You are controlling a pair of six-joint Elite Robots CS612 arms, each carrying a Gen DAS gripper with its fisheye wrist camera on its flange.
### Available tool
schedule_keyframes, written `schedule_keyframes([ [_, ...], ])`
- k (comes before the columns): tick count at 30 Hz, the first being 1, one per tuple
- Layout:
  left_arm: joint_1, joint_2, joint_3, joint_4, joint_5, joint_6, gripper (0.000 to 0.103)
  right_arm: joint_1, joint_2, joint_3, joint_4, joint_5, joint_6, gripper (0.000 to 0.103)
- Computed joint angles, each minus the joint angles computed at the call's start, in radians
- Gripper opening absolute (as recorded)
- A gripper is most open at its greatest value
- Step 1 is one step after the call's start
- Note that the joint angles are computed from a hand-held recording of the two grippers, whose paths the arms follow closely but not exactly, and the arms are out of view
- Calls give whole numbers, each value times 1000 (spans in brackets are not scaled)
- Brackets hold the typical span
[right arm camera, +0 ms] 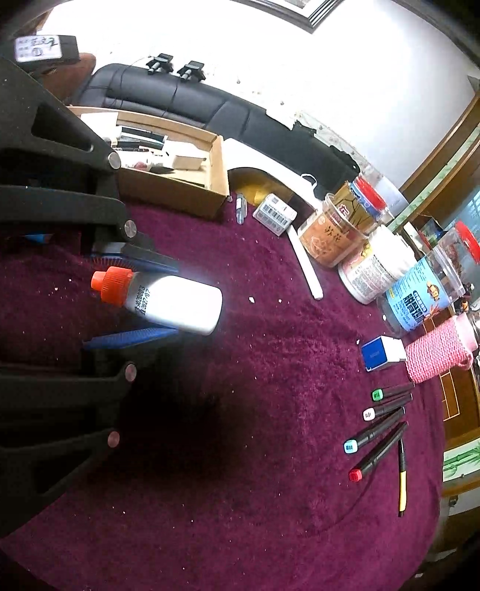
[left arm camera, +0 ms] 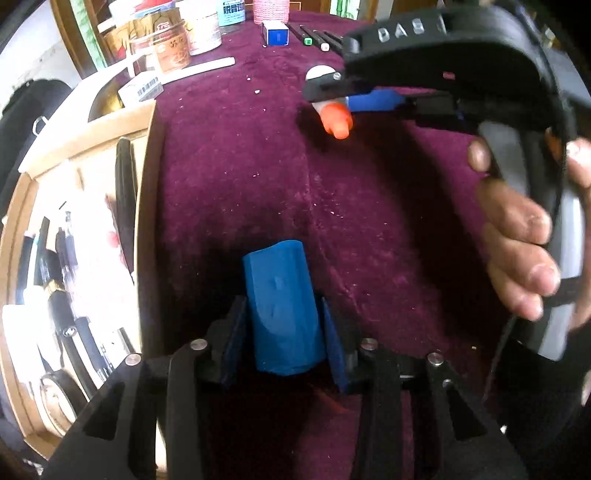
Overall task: Organize rigid objects
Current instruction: 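Carry the blue battery and glue bottle into the tray and open both tools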
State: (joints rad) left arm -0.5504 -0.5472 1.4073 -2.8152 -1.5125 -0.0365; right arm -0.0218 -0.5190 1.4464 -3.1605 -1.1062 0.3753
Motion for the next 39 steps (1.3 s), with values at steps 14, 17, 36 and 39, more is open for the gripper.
schedule_keyframes([
  [14, 51, -43, 100, -194, -234, -104, 31, 0, 5, 3, -49, 60, -44, 26],
  [17, 79, -78, 149, -264, -269, -145, 31, 5, 1, 8, -64, 121, -90, 27],
  [36, 151, -85, 204, -295, -164, -293, 31, 189, 20, -158, 245, 60, -326, 27],
  [39, 157, -72, 185, -292, -171, -296, 31, 200, 28, -176, 266, -10, -343, 27],
])
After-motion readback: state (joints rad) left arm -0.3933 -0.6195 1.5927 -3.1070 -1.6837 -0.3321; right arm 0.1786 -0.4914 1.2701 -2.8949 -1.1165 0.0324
